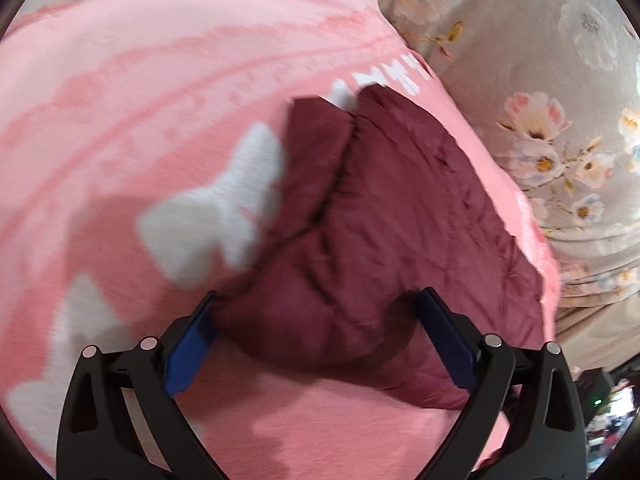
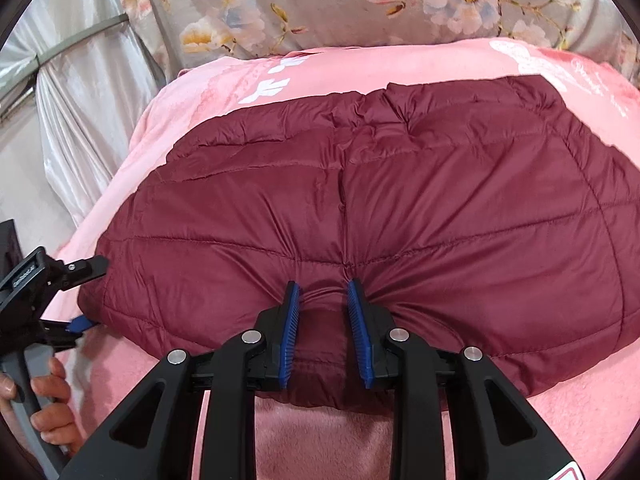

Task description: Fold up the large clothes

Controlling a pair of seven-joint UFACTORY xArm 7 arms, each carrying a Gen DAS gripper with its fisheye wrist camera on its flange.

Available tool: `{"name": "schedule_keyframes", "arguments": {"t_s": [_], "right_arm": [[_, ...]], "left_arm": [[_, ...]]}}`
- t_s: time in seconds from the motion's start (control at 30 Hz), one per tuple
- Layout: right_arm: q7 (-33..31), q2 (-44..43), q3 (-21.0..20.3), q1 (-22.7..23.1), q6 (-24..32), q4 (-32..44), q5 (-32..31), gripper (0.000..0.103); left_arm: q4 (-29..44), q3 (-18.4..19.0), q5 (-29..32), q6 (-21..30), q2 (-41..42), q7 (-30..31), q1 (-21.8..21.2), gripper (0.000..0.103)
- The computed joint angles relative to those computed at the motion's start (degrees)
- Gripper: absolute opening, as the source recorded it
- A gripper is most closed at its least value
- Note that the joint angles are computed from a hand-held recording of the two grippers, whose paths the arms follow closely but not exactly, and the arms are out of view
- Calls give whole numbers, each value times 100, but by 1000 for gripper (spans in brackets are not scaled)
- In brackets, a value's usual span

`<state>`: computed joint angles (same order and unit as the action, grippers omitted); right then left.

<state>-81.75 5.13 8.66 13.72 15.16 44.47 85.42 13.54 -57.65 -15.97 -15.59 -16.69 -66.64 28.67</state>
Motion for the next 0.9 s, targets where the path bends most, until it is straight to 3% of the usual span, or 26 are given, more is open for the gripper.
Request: {"name": "schedule_keyframes", "arguments": {"t_s": [0.07,0.1,0.13,0.17,0.2,0.23,0.27,0.37,0.43,0.57,0.63,0.73,0.83,0.9], "right_arm": [[-39,13,-2,-7,6,13,12,26],[-63,10,3,-2,-25,13,10,26],[-37,1,3,1,-42,9,-28,26],[29,-24,3,3,-54,-8,-85,26],[133,-78,-6,-3,-37,-42,-160,26],[246,-165,-26,-24,21,-94,-227,26],[299,-262,-65,-61,124,-150,-255,26],[372,-617,-202,-146,374,-386,-365,24],[605,-730,-268,-159,445,-500,-731,23],[1220,-747,-430,-255,1238,-540,-1331,20],[1398,-664,-420,-250,1644,-513,-1432,20],[1259,-485,-257,-119,1735,-491,-1249,18],[1024,-426,-112,17,1547,-478,-1026,17],[1316,-554,-163,-18,1694,-495,-1272,17]], "left_arm": [[125,-312,6,70,9,-22,303,92],[170,-298,138,-88,157,-15,335,75],[194,-44,378,-380,470,19,192,50],[270,263,539,-443,665,58,-72,43],[287,330,460,-363,621,156,-181,32],[303,167,285,-150,337,263,-154,22],[307,215,217,1,138,332,-269,20],[224,977,294,339,-491,337,-1111,15],[189,1134,417,643,-986,254,-1327,13],[229,1469,715,1431,-1948,189,-1644,13],[315,1554,901,1775,-2246,144,-1641,12],[544,1573,1253,2184,-2600,92,-1577,12],[1092,1335,1753,2349,-2478,129,-1365,12],[1606,1047,2126,2297,-2095,167,-1097,12]]}}
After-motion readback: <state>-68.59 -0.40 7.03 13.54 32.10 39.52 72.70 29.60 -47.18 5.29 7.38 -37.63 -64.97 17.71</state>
